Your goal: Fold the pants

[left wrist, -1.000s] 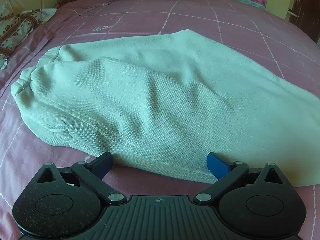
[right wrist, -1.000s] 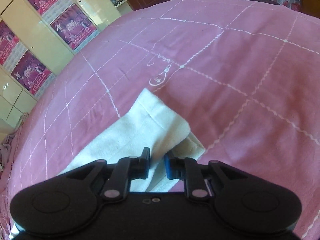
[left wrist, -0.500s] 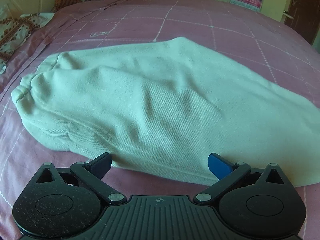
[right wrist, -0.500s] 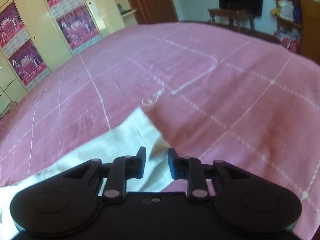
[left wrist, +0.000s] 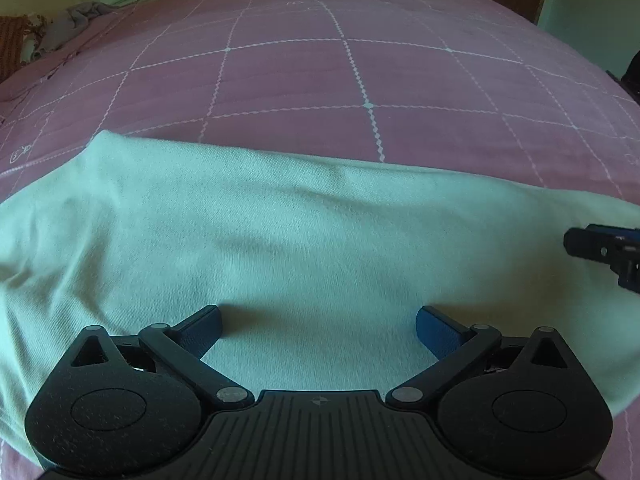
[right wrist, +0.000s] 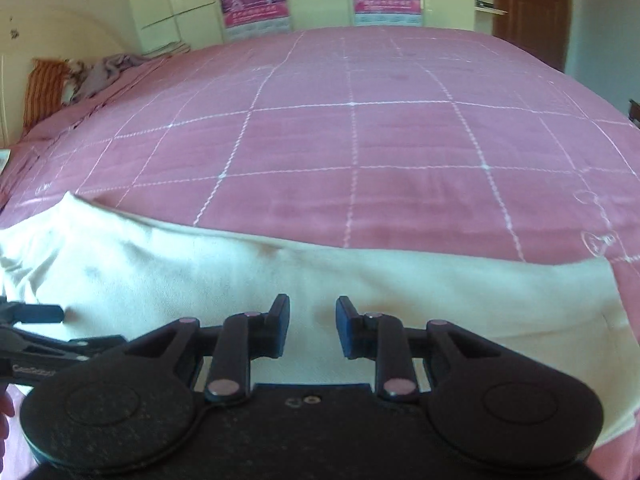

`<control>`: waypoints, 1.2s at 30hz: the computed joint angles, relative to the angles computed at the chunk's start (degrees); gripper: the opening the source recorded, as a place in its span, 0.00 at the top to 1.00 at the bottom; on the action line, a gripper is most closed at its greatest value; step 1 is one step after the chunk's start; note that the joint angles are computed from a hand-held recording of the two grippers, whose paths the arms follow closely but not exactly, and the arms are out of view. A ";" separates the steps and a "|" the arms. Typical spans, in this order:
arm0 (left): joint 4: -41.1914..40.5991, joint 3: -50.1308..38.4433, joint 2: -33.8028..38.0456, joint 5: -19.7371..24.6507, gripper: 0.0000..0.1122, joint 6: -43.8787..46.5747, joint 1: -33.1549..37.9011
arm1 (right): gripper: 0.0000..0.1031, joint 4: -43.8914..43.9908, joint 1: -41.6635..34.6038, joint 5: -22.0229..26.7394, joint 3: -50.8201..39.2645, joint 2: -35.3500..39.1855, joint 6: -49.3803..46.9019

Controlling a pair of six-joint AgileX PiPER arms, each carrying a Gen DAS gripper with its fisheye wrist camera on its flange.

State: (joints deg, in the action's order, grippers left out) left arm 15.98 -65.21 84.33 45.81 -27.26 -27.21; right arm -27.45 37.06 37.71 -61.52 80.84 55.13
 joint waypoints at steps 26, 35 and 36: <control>5.68 11.91 -11.41 0.59 0.08 -9.51 -2.97 | 0.63 -14.49 9.51 4.86 13.30 -7.28 16.99; 6.26 17.44 -19.90 3.97 0.08 -10.19 -5.14 | 0.55 -14.62 14.31 14.99 16.70 -13.40 19.94; 6.57 17.42 -20.22 4.40 0.08 -10.19 -5.38 | 0.55 -14.11 14.17 15.62 16.73 -14.27 20.36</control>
State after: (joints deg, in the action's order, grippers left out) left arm 22.56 -47.79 64.11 50.22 -37.45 -32.59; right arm -41.56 51.23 53.33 -44.79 66.58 75.49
